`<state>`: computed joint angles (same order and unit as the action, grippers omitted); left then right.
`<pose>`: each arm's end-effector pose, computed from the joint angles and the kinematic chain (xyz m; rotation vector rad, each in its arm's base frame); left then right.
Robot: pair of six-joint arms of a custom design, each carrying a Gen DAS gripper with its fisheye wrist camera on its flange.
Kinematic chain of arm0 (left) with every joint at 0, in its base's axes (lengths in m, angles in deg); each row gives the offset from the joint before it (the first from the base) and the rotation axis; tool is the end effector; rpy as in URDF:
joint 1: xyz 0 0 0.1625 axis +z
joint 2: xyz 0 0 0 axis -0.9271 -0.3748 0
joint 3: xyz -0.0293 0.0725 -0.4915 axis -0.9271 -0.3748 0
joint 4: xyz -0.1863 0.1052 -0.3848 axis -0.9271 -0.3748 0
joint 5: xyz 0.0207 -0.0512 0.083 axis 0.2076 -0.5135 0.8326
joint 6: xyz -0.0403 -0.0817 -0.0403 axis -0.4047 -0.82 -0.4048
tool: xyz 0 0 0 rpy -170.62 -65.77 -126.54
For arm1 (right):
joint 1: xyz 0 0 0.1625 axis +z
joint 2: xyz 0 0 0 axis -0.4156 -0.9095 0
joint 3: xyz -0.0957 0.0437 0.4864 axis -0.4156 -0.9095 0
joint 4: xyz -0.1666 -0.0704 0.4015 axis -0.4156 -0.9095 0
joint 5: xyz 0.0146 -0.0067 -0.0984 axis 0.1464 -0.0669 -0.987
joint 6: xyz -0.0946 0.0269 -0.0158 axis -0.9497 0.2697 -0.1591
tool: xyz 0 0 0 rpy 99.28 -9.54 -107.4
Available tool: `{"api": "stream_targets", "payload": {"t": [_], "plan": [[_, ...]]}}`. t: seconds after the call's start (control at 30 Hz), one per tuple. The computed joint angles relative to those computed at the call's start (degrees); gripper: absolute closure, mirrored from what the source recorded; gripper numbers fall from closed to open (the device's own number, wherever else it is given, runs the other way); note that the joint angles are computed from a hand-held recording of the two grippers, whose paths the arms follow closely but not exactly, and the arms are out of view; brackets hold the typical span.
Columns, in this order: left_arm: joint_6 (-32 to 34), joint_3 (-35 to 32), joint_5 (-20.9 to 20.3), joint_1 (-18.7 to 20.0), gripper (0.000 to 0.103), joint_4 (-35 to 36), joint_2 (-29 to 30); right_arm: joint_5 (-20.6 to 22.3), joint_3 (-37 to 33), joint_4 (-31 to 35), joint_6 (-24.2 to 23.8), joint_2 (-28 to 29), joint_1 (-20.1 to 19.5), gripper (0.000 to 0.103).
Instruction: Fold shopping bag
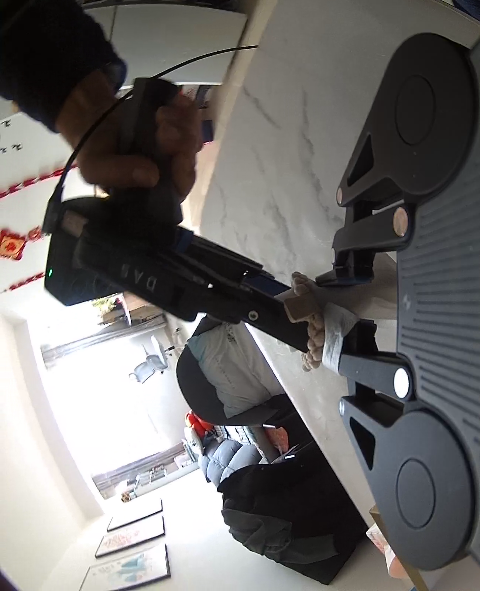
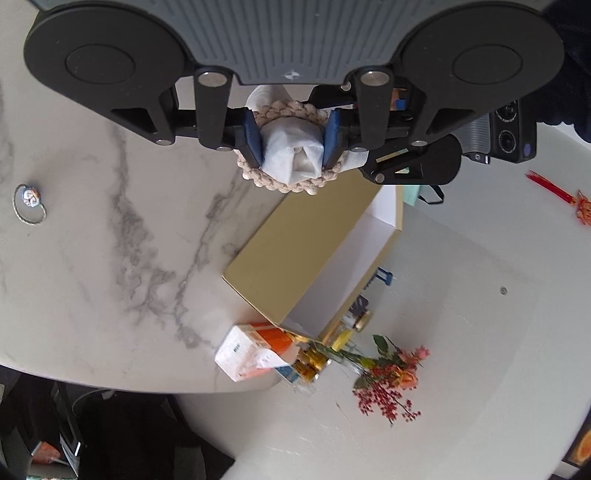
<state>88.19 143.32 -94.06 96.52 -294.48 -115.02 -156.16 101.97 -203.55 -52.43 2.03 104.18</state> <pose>-0.3433 -0.4155 0.0094 1.5089 1.9199 -0.9015 0.0520 -0.6017 0.3335 -0.8441 2.7763 -0.1843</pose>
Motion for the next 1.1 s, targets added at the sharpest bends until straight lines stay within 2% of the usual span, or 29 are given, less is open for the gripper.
{"api": "stream_targets", "payload": {"t": [0.13, 0.2, 0.23, 0.27, 0.33, 0.4, 0.47, 0.53, 0.6, 0.7, 0.77, 0.83, 0.9, 1.0, 1.1], "plan": [[1.72, 0.14, -0.05, 0.02, 0.087, -4.08, 0.88, 0.23, 0.46, -1.62, -3.1, -0.82, 0.67, 0.072], [1.81, 0.02, -0.86, 0.72, 0.083, -2.73, 0.52, -2.68, 2.06, -5.88, -4.67, -1.61, 2.05, 0.082], [1.67, -0.17, -0.92, 1.0, 0.079, -1.47, 0.31, -4.08, 3.65, -9.4, -5.23, -2.03, 2.57, 0.083], [1.5, -0.44, -0.15, 1.0, 0.076, -0.65, 0.37, -4.53, 4.8, -12.21, -4.78, -2.29, 2.76, 0.086], [-1.04, -1.25, 3.62, 0.66, 0.059, 4.25, 0.38, -6.1, 6.55, -17.85, -3.48, -2.45, 3.26, 0.087], [-4.61, -1.74, 8.13, 0.42, 0.058, 10.51, 0.19, -9.28, 8.38, -24.64, -4.38, -2.22, 4.14, 0.087], [-7.51, -1.86, 9.45, 0.32, 0.061, 13.81, -0.52, -12.76, 9.81, -30.24, -6.14, -1.7, 5.37, 0.087], [-8.61, -2.17, 8.57, 0.19, 0.062, 14.45, -1.38, -16.8, 12.41, -37.47, -12.17, -0.8, 6.65, 0.087], [-9.78, -2.86, 7.1, 0.46, 0.063, 16.25, -2.49, -17.34, 13.77, -40.65, -14.98, -0.42, 6.46, 0.087], [-15.33, -3.07, 3.12, 2.08, 0.074, 20.18, -5.3, -17.69, 15.42, -44.27, -18.73, 0.12, 5.6, 0.087], [-21.34, -3.1, -0.12, 3.73, 0.08, 22.57, -7.47, -17.2, 15.75, -43.97, -19.38, -0.01, 4.18, 0.087], [-27.94, -3.59, -4.85, 5.73, 0.082, 24.01, -9.41, -17.14, 16.49, -44.64, -20.27, -0.28, 3.51, 0.087], [-31.29, -4.98, -9.32, 7.26, 0.082, 25.7, -10.13, -17.37, 17.01, -45.18, -20.32, -0.27, 3.39, 0.087], [-33.41, -7.64, -10.85, 7.98, 0.082, 32.09, -10.06, -17.76, 18.24, -46.75, -21.56, -0.23, 3.68, 0.087], [-37.34, -8.28, -12.75, 8.84, 0.084, 33.52, -10.25, -17.97, 19.29, -48.04, -22.61, -0.37, 3.88, 0.087]]}}
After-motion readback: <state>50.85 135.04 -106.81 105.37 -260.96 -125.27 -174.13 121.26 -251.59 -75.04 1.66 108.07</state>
